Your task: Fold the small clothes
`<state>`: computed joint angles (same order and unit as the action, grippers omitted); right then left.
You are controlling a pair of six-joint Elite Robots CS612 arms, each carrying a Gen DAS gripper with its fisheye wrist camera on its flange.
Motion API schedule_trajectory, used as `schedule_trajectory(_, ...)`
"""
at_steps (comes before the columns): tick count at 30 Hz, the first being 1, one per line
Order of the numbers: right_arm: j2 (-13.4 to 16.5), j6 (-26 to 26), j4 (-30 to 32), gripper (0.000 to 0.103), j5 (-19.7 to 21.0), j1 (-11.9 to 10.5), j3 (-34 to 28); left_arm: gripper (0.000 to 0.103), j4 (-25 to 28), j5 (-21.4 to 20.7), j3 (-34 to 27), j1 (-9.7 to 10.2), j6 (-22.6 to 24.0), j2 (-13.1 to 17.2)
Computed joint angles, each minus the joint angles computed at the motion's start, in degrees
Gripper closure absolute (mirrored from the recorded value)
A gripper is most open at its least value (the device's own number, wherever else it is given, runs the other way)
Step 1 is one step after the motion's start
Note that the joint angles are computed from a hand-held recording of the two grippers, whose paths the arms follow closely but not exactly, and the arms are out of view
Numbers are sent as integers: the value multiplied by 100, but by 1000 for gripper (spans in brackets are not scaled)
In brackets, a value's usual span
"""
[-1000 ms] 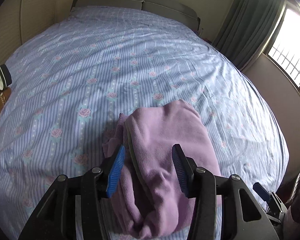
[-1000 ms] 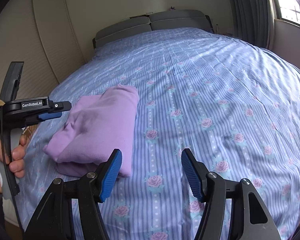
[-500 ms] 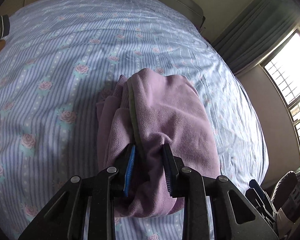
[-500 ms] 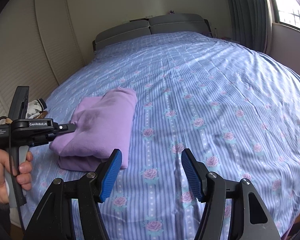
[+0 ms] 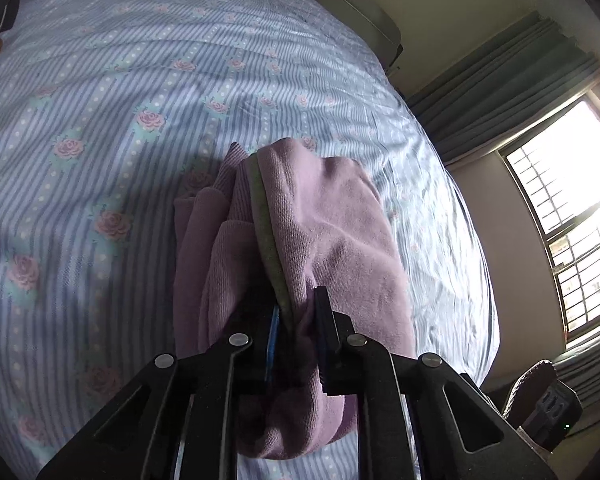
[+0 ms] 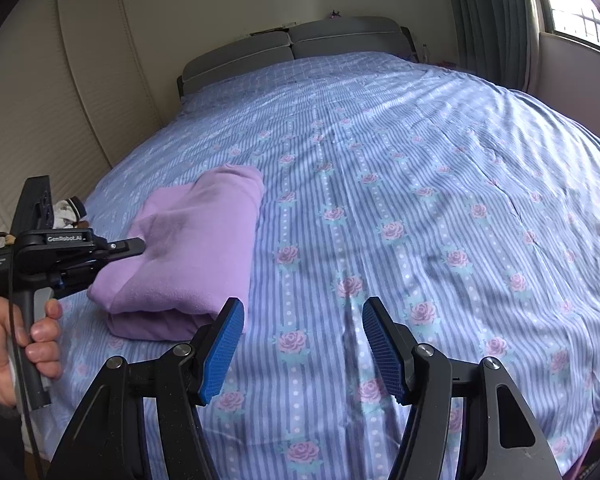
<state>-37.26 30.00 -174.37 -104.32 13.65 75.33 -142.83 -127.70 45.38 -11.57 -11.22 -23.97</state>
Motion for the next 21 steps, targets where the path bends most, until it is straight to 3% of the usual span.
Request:
schedule_trajectory(5,12,21,22,41,1,5,-3,87,-416,299,547,16,332,-396)
schedule_trajectory(7,28,30,61,41,33,15,-30,87,-287,578,452,-15,561,-329)
schedule_trajectory(9,31,18,118,41,66,33,-50,88,39,720,234,-5,412,-166)
schedule_trajectory(11,20,-87,110,41,-1,65,-45,88,-67,627,213,25,261,-85)
schedule_trajectory(17,-18,-169,66,41,-89,79,-12,87,-556,613,598,5,202,-298)
schedule_trajectory(20,-41,-109,24,41,-81,82,15,67,-887,706,958,1,155,-521)
schedule_trajectory(21,-48,-123,1,41,-92,87,29,54,-1064,740,1115,0,141,-605)
